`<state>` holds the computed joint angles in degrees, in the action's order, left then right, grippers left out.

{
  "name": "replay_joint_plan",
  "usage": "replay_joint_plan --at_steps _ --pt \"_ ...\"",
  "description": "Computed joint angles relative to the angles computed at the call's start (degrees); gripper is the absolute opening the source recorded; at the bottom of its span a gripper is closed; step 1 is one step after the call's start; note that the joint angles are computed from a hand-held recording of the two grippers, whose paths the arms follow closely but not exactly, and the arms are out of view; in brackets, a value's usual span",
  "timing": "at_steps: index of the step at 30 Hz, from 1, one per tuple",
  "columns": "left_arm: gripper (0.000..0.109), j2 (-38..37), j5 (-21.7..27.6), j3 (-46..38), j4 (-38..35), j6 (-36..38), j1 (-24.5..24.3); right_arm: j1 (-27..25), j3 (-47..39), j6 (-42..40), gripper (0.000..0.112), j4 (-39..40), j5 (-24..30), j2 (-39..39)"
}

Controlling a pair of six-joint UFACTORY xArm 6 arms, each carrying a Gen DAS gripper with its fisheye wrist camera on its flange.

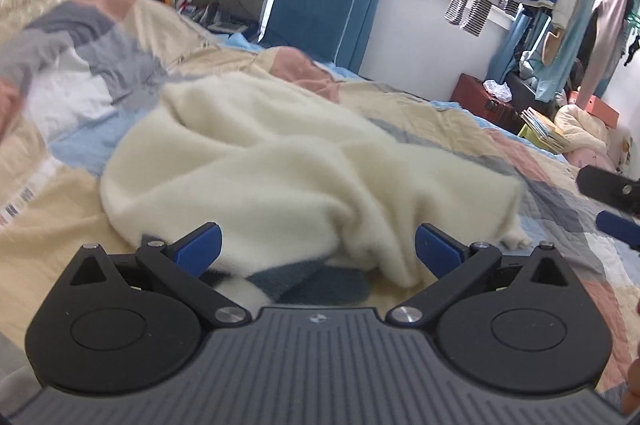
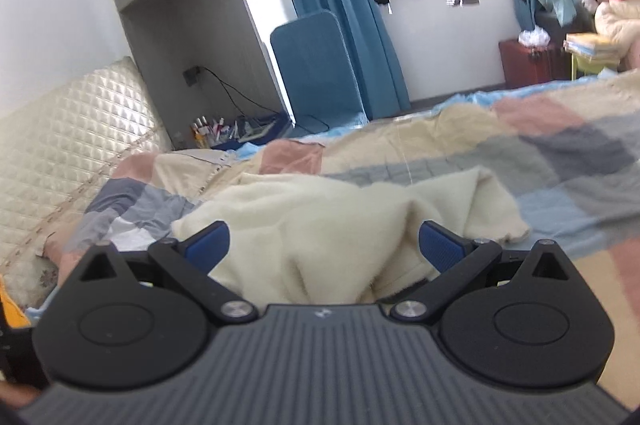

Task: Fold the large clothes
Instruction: 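Reach into the cream blanket and close the right gripper on its edge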

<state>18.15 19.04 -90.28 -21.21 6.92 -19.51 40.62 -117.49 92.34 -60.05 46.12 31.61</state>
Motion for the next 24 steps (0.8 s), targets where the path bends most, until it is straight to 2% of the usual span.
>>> replay_joint_plan --at_steps 3,6,8,11,13,15,18,20,21,22,24 --pt "0.103 4.15 -1.37 -2.74 -4.45 3.89 0.67 -1.71 -2.13 -0.95 0.103 2.09 -3.25 3.24" --pt "0.103 8.83 0.15 -7.41 -11.66 7.59 1.35 -3.74 -0.56 1.22 0.103 1.18 -9.82 4.66" --pt "0.099 10.6 0.26 -8.75 -13.57 8.37 1.25 -5.08 0.05 1.81 0.102 1.4 -14.06 5.98" --pt "0.093 13.95 -0.08 -11.62 -13.7 7.79 1.39 -6.58 -0.45 0.25 0.095 4.39 -18.27 8.34" --pt "0.091 15.42 0.61 -13.01 -14.1 7.38 1.5 -7.25 -1.71 -1.46 0.087 6.87 -19.48 10.18" --pt "0.088 16.42 0.63 -13.73 -13.3 6.35 1.48 -7.57 -4.18 -3.37 0.078 9.18 -18.46 12.57" --pt "0.085 17.33 0.41 -14.34 -13.39 6.5 1.55 -8.27 -7.11 -3.64 0.074 10.22 -18.45 15.43" --pt "0.085 17.51 0.56 -14.45 -13.62 6.65 1.69 -8.81 -7.48 -2.43 0.062 9.19 -19.61 16.3" --pt "0.085 17.22 0.6 -14.07 -13.96 6.96 1.71 -8.91 -7.45 -2.51 0.044 9.11 -20.29 16.4" --pt "0.085 17.13 0.62 -13.96 -14.41 7.45 1.75 -9.1 -7.35 -4.07 0.021 10.41 -21.54 16.48" --pt "0.085 16.0 -0.02 -12.37 -14.97 8.04 1.64 -8.65 -8.45 -6.43 0.015 10.77 -20.84 16.89"
